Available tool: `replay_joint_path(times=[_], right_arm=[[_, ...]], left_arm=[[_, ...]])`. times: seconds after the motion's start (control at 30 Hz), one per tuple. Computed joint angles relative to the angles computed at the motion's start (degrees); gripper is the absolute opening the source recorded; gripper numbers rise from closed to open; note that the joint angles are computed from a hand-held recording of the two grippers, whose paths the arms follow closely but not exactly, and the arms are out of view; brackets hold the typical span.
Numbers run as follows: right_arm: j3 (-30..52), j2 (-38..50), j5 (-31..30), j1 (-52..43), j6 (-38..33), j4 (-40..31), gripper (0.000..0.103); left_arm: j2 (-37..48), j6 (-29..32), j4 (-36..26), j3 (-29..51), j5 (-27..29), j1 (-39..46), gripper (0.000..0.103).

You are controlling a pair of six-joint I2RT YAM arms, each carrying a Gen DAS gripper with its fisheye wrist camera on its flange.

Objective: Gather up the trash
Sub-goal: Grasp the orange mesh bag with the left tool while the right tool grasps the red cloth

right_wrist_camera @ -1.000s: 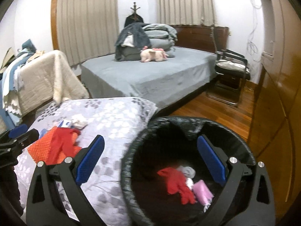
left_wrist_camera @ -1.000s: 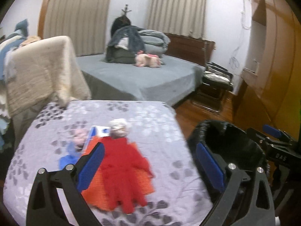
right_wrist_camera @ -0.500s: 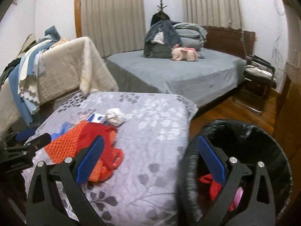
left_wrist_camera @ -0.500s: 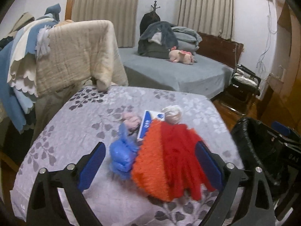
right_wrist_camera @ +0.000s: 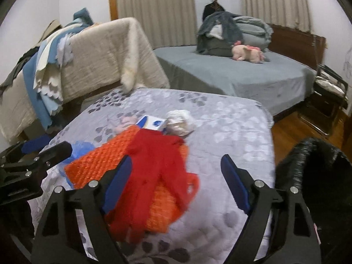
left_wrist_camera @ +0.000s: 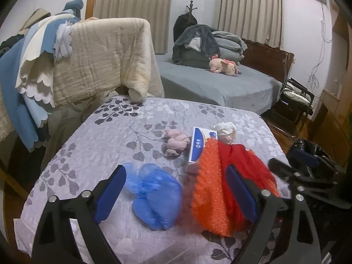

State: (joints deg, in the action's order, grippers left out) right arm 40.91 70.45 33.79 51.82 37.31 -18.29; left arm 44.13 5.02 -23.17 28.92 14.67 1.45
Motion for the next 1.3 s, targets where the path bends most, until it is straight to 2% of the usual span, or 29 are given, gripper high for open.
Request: replay_joint_path(times=[0.13, 0.33, 0.4, 0.43, 0.47, 0.5, 0.57, 0.8, 1.1, 1.27, 1.3], right_arm=[[1.71, 5.68, -2.59, -0.4, -1.42, 2.99, 0.072], [2.34, 10.08, -5.39, -1.11, -1.6, 4.02, 0.052], [2.2, 10.02, -5.33, -1.1, -2.07, 4.12, 0.034], [2.02, 9.85, -5.45, -1.25, -2.5, 4.36, 0.03], [1.9, 9.32, -5.4, -1.3, -3.11, 4.4, 0.02], [1.93, 9.06, -5.22, -1.33, -3.62, 4.3, 0.014], [1.7, 7.88, -4.99, -1.55, -4.0, 4.09, 0.009], [0.15, 0.87, -5.58, -2.21, -4.2, 2.7, 0.006], [-0.56, -6.92, -5.22, -3.56, -5.85, -0.48, 0.004], [-1.78, -7.2, -6.01, -4.41, -5.02, -1.16, 0.007], [-1.93, -7.05, -5.96, -4.18, -4.88, -1.09, 0.007]], left_arm=[[0.49, 1.77, -0.06, 0.38, 2.29, 2.75, 0.089], [0.84, 2.69, 0.51, 0.52, 3.53, 4.02, 0.089], [1.33, 2.55, 0.84, 0.47, 3.71, 4.0, 0.089], [1.43, 2.41, 0.94, 0.4, 3.73, 3.88, 0.089], [1.54, 2.28, 1.05, 0.36, 3.73, 3.71, 0.089], [1.45, 2.19, 1.03, 0.33, 3.67, 3.54, 0.089], [1.39, 1.83, 1.2, 0.31, 3.24, 2.72, 0.089], [0.85, 1.2, 1.01, 0.2, 2.12, -0.04, 0.088], [3.96, -0.24, 1.7, 0.22, -0.31, -6.21, 0.071], [3.97, -0.52, 1.95, -0.37, -0.97, -7.71, 0.068], [4.48, -0.19, 2.19, -0.49, -0.35, -7.56, 0.059]])
